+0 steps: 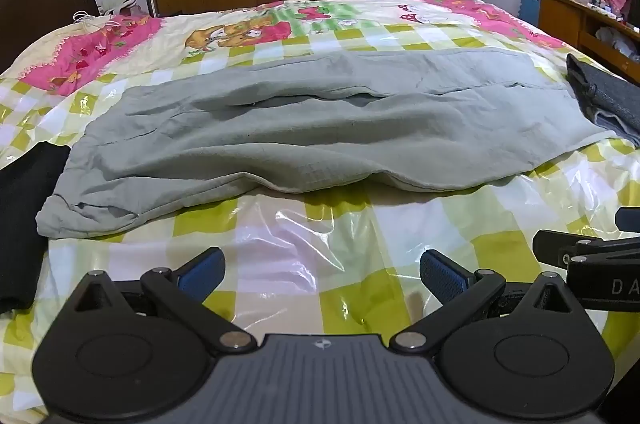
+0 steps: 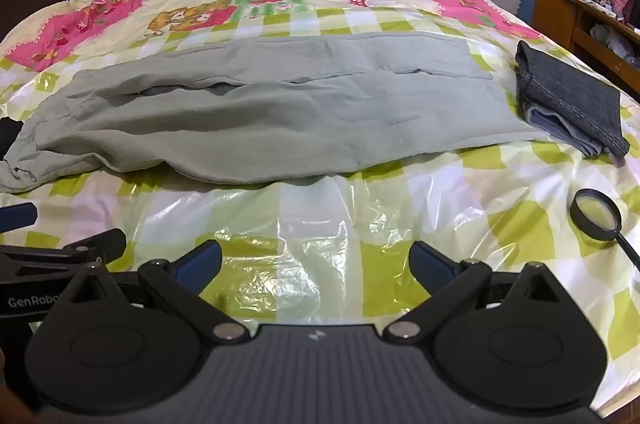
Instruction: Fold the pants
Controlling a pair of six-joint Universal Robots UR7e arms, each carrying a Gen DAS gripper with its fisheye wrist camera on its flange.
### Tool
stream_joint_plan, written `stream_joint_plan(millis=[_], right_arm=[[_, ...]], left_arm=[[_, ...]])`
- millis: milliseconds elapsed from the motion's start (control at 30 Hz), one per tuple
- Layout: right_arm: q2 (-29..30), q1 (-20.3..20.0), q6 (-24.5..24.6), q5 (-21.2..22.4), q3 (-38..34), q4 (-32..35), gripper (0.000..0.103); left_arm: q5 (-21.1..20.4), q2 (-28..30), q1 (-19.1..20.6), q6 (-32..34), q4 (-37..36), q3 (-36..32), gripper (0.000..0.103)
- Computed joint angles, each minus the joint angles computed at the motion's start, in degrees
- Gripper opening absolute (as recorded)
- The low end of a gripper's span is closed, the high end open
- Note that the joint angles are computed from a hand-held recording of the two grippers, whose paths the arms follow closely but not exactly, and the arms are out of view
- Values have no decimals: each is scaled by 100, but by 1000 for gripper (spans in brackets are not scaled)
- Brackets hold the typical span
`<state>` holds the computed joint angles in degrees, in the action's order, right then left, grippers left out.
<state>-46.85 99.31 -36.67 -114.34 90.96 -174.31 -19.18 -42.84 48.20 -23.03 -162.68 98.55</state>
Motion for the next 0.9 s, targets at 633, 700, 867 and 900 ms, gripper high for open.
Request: stream_joint_plan(millis=[633, 700, 867, 900], right_arm=[[-10, -43, 91, -72, 4, 155, 93], [-13, -46, 87, -55, 6, 167, 93], [-13, -49, 126, -60, 5, 194, 93], [-15, -47, 127, -60, 7, 197, 92]], left_arm=[[-165, -11, 30, 42, -55, 29, 103], [-174, 2, 30, 37, -29, 10, 103], [-207, -7, 33, 45, -49, 23, 103], [-206, -6, 33, 49, -57, 24, 103]])
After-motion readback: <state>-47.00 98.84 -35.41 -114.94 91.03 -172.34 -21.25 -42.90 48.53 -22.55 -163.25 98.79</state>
